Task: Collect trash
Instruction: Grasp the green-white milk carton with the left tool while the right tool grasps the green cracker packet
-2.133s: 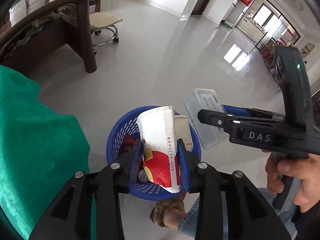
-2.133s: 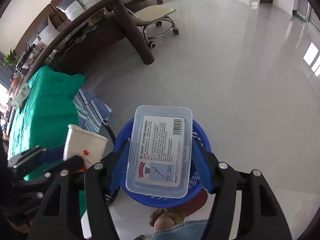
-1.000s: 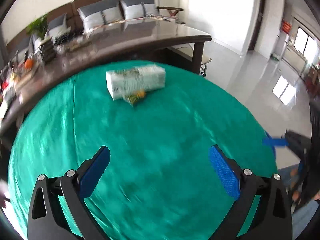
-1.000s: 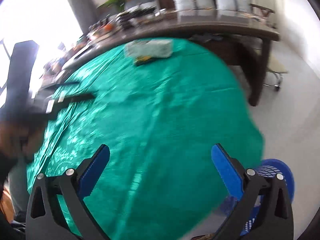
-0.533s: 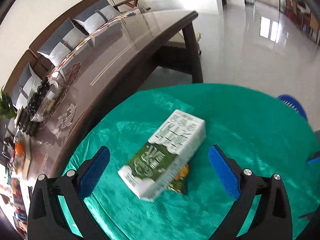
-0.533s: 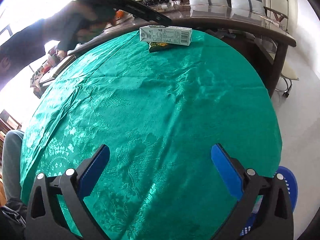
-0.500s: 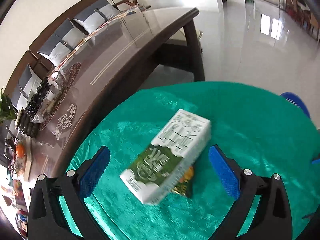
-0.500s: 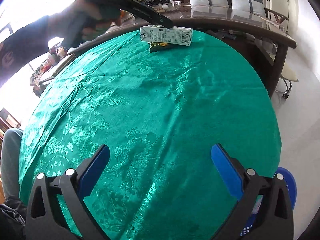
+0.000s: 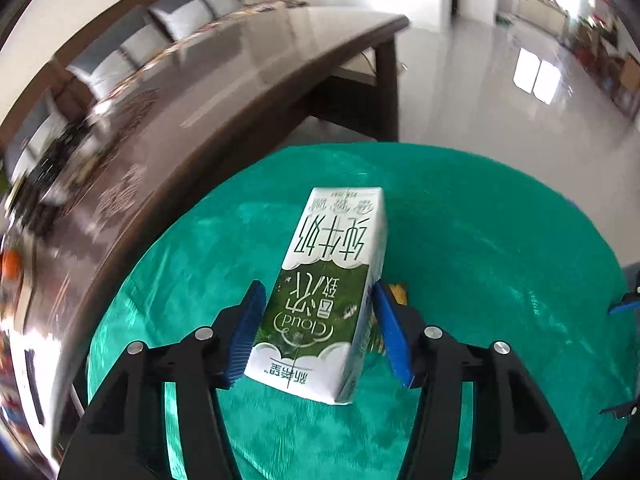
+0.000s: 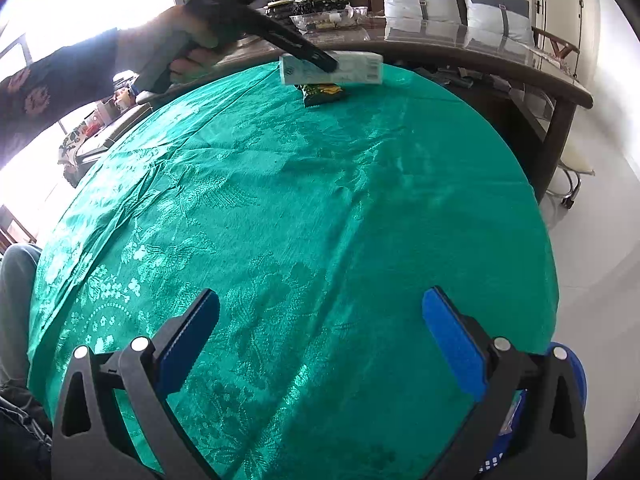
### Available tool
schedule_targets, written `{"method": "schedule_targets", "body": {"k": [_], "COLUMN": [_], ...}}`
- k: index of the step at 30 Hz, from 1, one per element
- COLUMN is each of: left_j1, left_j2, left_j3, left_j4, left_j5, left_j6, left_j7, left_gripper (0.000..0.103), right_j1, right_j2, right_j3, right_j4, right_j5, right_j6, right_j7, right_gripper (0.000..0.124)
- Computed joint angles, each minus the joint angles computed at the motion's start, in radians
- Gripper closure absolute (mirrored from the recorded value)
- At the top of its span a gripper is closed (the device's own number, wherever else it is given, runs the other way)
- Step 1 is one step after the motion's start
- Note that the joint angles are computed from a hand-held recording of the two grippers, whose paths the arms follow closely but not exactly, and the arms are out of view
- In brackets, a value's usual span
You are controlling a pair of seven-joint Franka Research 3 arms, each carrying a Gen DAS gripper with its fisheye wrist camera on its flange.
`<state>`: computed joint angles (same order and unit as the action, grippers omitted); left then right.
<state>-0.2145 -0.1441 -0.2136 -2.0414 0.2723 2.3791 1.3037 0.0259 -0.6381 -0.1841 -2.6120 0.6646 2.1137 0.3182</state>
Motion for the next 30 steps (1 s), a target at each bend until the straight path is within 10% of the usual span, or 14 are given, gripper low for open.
{"method": "schedule_targets", "body": {"k": [15,17,24,30], "left_j1": [-0.069,-0.087,-0.078,-0.06], "left_j2": [-0.647,-0.658,-0.606,-0.5], "left_j3": [-0.099,-0.084,-0.03,-0.04], "left_j4": [-0.521,-0.528,-0.535,-0.476], "left_j5": [-0.015,-0.019,0.002,0.024], "left_j6": [-0.137,-0.144,-0.062,-0.079], "left_j7": [-0.568,-0.59,-0.586,-0.546], "left_gripper": [0.052,0.052,0.051,0.016], "right_j1": [0.214,0.229,0.204,0.163], "right_j2": [0.563,0.587,0.432,0.175], "right_j3": [0.237,0.248,0.195,0.146], "right_j4": [0.506,0.525,0.399,0.152], "right_j5": [-0.059,-0.113,-0.102,-0.162], "right_j6": [0.276,0.29,0.165,0.159], "right_j7": [0.199,0.24,0.222,0.171], "right_gripper": [0.03,0.075,0.084,0.084]}}
